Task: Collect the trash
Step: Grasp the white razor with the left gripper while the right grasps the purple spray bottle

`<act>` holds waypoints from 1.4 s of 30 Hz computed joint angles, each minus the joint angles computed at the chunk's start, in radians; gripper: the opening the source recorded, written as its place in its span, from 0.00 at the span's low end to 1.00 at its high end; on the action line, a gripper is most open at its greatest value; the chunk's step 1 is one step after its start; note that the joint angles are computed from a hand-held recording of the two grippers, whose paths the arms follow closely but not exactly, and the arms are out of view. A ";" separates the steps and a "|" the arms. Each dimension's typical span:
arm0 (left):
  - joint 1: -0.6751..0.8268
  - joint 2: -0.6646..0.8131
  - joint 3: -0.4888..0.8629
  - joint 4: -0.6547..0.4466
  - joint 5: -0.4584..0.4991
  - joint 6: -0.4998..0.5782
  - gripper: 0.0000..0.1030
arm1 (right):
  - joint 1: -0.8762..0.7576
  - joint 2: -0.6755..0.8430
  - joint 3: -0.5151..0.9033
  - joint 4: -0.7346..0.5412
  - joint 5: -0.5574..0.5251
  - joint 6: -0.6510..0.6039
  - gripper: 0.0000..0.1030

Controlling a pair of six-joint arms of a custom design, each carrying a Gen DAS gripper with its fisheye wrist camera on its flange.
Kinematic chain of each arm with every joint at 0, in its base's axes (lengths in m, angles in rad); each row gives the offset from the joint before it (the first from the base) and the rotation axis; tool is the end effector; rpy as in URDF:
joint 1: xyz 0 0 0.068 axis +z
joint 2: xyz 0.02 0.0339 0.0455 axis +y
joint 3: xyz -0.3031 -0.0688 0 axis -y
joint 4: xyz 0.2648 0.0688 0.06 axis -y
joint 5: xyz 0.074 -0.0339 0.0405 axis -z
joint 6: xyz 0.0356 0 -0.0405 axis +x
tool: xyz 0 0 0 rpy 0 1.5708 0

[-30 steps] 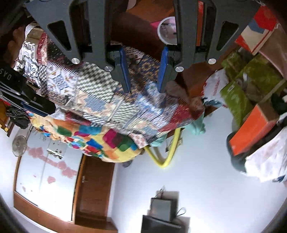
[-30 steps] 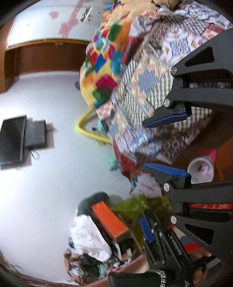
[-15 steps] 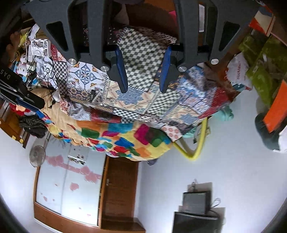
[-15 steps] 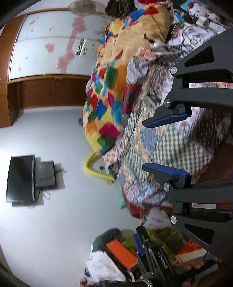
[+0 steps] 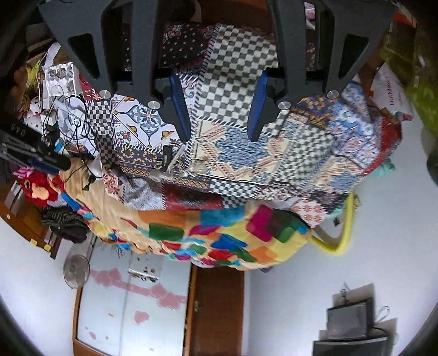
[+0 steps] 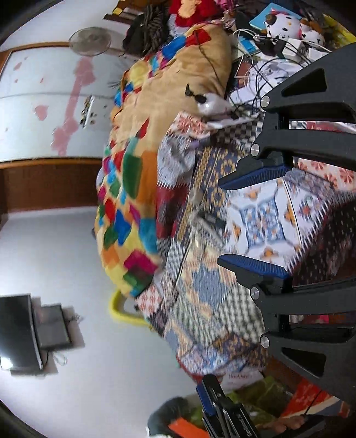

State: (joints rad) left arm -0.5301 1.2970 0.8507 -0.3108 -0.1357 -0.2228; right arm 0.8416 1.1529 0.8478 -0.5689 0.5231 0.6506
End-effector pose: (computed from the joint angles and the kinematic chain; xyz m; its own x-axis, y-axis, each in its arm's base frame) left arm 0.2459 -0.1385 0.2701 -0.6699 0.1388 -0.7294 0.2749 0.9589 -0.0700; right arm 0.1697 0.1633 0.2878 -0.6685 0.0393 -0.7427 -0.0346 0.9959 0.0838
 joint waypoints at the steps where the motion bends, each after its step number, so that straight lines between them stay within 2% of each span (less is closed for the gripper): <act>1: 0.004 0.035 0.009 0.020 0.010 0.005 0.41 | -0.041 -0.001 -0.010 0.014 -0.024 -0.024 0.44; 5: 0.011 0.215 0.073 0.105 0.058 0.018 0.41 | -0.230 0.019 -0.042 0.084 -0.155 -0.126 0.44; 10: 0.012 0.421 0.172 0.167 0.092 0.043 0.41 | -0.455 0.133 -0.043 0.168 -0.313 -0.239 0.44; 14: 0.016 0.562 0.251 0.201 0.118 0.067 0.41 | -0.595 0.275 -0.004 0.224 -0.402 -0.306 0.44; 18: 0.021 0.661 0.309 0.210 0.136 0.090 0.41 | -0.698 0.450 0.093 0.219 -0.492 -0.371 0.44; 26: 0.037 0.813 0.391 0.220 0.184 0.081 0.41 | -0.757 0.737 0.335 0.079 -0.494 -0.510 0.44; 29: 0.037 0.843 0.408 0.223 0.193 0.082 0.41 | -0.781 0.821 0.403 0.009 -0.509 -0.520 0.37; 33: 0.030 0.869 0.428 0.223 0.194 0.094 0.41 | -0.785 0.840 0.414 -0.018 -0.490 -0.546 0.34; 34: 0.030 0.872 0.430 0.222 0.195 0.095 0.41 | -0.783 0.841 0.415 -0.025 -0.485 -0.550 0.29; 37: 0.029 0.880 0.443 0.216 0.216 0.085 0.41 | -0.777 0.836 0.407 -0.024 -0.460 -0.562 0.23; 42: 0.022 0.885 0.463 0.204 0.232 0.088 0.41 | -0.797 0.777 0.341 -0.003 -0.517 -0.555 0.23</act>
State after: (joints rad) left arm -0.5080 2.1823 1.3132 -0.1072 0.0967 -0.1349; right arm 0.0450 1.9299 1.1893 -0.5720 0.0064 0.0952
